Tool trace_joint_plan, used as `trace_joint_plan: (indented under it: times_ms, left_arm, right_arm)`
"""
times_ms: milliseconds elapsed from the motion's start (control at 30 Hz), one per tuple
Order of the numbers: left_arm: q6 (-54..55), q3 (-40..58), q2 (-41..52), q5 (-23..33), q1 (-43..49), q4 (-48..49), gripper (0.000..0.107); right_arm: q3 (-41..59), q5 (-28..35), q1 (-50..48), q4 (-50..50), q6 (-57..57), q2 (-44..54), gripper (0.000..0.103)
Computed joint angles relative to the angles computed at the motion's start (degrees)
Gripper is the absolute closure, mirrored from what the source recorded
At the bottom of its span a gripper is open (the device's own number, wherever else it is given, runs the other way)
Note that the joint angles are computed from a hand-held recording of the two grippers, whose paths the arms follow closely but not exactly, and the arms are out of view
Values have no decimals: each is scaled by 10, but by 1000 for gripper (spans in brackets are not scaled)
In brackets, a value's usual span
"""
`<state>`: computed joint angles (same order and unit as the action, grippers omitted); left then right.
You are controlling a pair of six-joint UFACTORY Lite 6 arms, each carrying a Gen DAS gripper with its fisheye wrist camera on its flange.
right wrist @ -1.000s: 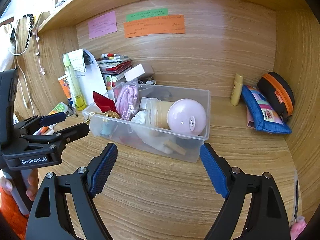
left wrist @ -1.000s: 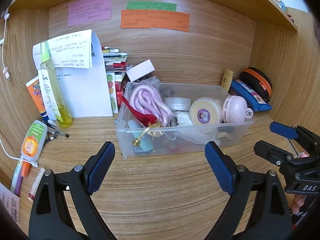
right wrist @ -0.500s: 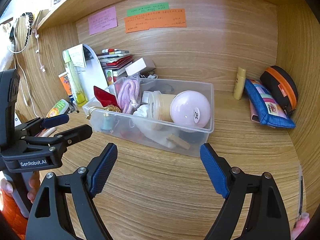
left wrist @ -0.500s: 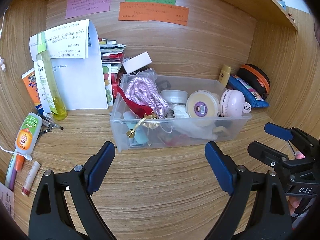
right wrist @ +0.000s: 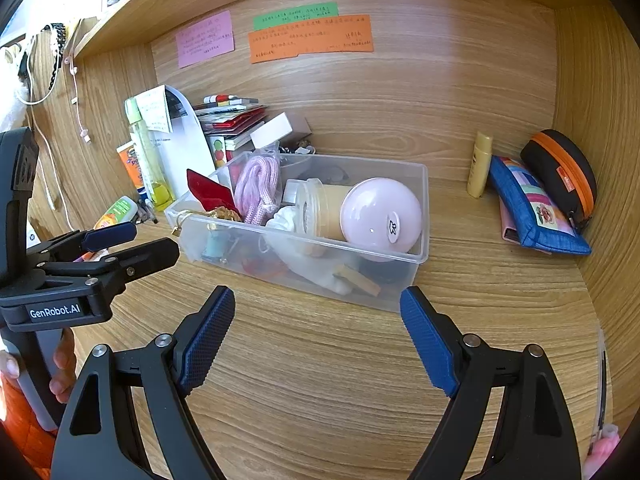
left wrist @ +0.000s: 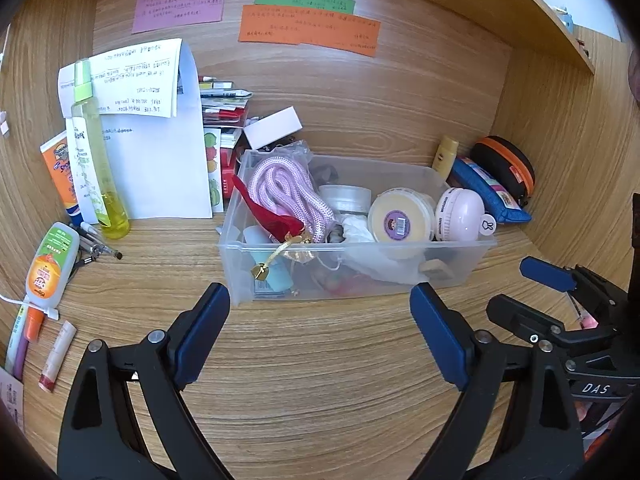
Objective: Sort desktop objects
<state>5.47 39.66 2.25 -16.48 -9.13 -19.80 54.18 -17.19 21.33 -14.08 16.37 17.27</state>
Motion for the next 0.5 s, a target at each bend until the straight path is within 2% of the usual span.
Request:
trace_joint_plan:
  times_ms: [200, 333, 500]
  left_arm:
    - [22, -1, -3, -3, -7, -20, 11]
    - [-11, -1, -2, 2, -3, 14, 11]
    - [0, -2, -3, 2, -5, 7, 11]
  right_arm:
    - [1, 1, 0, -3, 3, 0, 20]
    - [1, 3, -1, 0, 0, 0, 20]
    - [3, 5, -4, -13, 11, 0, 20]
